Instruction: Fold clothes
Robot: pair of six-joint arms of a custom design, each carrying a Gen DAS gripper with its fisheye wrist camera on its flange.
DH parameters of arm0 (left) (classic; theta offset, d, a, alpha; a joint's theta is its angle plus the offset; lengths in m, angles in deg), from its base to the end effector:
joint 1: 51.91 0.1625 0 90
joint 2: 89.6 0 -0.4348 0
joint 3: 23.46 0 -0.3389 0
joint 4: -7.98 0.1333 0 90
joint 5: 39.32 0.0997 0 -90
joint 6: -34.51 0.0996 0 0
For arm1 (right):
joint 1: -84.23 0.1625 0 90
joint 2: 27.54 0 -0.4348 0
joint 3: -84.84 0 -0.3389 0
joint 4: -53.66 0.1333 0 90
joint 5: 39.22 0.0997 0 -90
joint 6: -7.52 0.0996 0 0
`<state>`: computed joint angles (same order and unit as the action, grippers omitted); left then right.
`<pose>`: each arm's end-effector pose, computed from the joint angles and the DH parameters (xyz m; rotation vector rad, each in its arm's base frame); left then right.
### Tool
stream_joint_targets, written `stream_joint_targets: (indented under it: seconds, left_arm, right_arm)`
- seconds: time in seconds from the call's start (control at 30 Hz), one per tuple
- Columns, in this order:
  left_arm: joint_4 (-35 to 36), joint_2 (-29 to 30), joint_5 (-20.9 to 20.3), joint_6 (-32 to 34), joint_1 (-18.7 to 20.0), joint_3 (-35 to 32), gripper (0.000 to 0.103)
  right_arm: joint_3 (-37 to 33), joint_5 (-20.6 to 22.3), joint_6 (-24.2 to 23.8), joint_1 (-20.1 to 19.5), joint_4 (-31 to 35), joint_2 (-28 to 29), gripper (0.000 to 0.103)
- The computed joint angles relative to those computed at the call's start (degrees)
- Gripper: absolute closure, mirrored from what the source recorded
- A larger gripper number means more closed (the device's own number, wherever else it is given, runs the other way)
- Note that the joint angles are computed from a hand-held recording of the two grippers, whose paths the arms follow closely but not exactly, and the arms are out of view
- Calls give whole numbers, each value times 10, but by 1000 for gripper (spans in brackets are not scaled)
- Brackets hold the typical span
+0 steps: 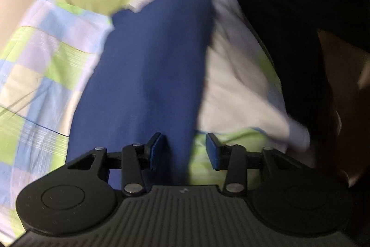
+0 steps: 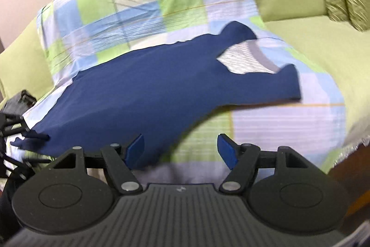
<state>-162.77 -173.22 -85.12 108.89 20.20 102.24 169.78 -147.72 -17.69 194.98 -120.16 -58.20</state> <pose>0.0632 -0.4642 0.3740 1.3403 1.7139 -0.2519 0.3449 -0.6234 0.0761 0.9540 -2.5488 0.6991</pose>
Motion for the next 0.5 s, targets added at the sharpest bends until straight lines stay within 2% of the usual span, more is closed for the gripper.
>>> stream_joint_targets:
  seconds: [0.07, 0.1, 0.17, 0.27, 0.33, 0.37, 0.43, 0.5]
  left_arm:
    - [103, -14, -6, -90, -2, -29, 58]
    - [150, -25, -24, -127, 0, -48, 63]
    - [239, -46, -91, -210, 9, -105, 63]
    - [249, -40, -110, -219, 3, -164, 62]
    - [236, -19, -114, -196, 1, -196, 57]
    - [230, 7, -125, -175, 2, -230, 56]
    - [216, 45, -137, -152, 7, -268, 54]
    - [207, 110, -164, -126, 18, -332, 52]
  right_arm:
    - [4, 8, 13, -10, -15, -2, 36]
    - [1, 12, 18, -13, -21, 0, 36]
    - [-14, 19, 33, -18, -44, 12, 35]
    - [-32, 22, 72, -28, -94, 31, 32]
    - [-44, 19, 109, -35, -129, 45, 32]
    - [-56, 14, 140, -41, -157, 58, 32]
    - [-70, 9, 161, -47, -188, 73, 32]
    - [-86, 4, 174, -55, -222, 87, 32]
